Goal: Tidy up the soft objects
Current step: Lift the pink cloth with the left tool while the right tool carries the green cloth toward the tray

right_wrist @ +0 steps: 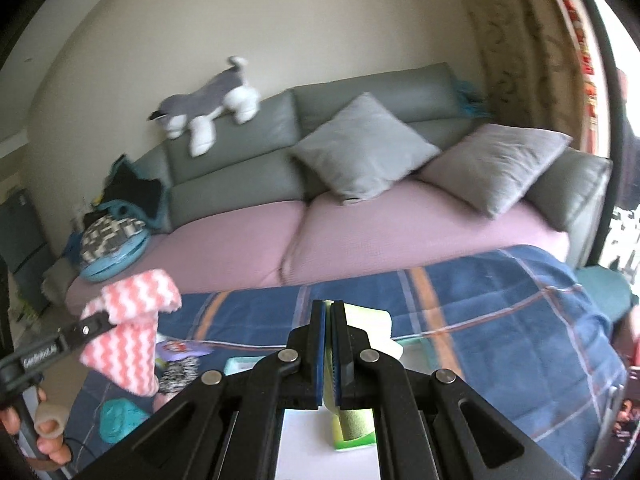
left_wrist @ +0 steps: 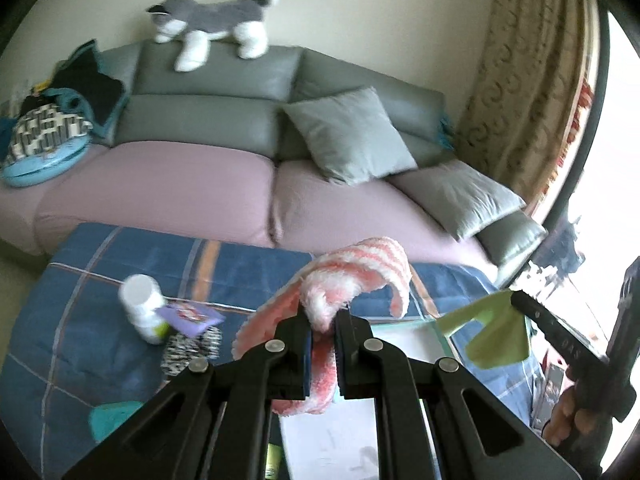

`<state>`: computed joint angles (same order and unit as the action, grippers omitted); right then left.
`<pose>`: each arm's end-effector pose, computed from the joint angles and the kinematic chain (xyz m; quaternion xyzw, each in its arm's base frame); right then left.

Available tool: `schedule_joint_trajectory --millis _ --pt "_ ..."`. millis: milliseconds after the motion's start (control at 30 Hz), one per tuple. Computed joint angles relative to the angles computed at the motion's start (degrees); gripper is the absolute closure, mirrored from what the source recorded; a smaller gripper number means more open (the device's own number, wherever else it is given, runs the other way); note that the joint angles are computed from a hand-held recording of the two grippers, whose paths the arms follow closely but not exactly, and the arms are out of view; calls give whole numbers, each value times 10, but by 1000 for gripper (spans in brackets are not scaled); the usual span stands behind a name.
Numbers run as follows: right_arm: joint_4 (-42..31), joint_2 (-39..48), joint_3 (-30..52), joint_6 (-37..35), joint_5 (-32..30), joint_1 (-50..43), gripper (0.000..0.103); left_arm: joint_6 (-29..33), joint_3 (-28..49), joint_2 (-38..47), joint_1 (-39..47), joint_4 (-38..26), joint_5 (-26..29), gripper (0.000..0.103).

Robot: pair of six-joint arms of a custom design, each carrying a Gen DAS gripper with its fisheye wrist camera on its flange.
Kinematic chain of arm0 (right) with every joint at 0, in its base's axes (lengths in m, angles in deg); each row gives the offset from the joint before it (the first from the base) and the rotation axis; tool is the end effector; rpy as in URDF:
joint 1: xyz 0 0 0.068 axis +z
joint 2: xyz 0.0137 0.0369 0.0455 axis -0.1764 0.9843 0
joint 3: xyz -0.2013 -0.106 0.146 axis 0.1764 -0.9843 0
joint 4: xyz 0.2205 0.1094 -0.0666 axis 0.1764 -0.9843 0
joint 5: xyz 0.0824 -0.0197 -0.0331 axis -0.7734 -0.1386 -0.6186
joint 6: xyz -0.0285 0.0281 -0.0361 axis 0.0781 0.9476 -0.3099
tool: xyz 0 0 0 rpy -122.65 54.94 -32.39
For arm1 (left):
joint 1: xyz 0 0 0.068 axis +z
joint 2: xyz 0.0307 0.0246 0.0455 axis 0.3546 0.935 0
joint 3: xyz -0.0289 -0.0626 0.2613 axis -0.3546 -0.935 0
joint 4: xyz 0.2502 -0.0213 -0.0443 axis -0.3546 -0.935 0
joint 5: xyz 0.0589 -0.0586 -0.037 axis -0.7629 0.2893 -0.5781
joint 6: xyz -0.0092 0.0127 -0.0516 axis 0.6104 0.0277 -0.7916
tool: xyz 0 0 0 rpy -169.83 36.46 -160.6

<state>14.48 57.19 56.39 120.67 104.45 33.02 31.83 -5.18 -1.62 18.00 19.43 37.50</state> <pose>0.2636 0.2174 0.2419 0.1227 0.8539 0.0607 0.5021 0.3281 -0.0301 0.2485 0.1054 0.8811 -0.1954 0.4176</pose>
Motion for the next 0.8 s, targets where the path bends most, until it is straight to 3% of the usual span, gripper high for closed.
schedule_joint_trajectory --millis 300,800 --pt "-15 -28 -42 31 0 -34 100 -1 9 54 -75 -4 -30 94" --pt "41 73 -46 69 -100 -99 100 -18 52 167 -97 -9 -21 94"
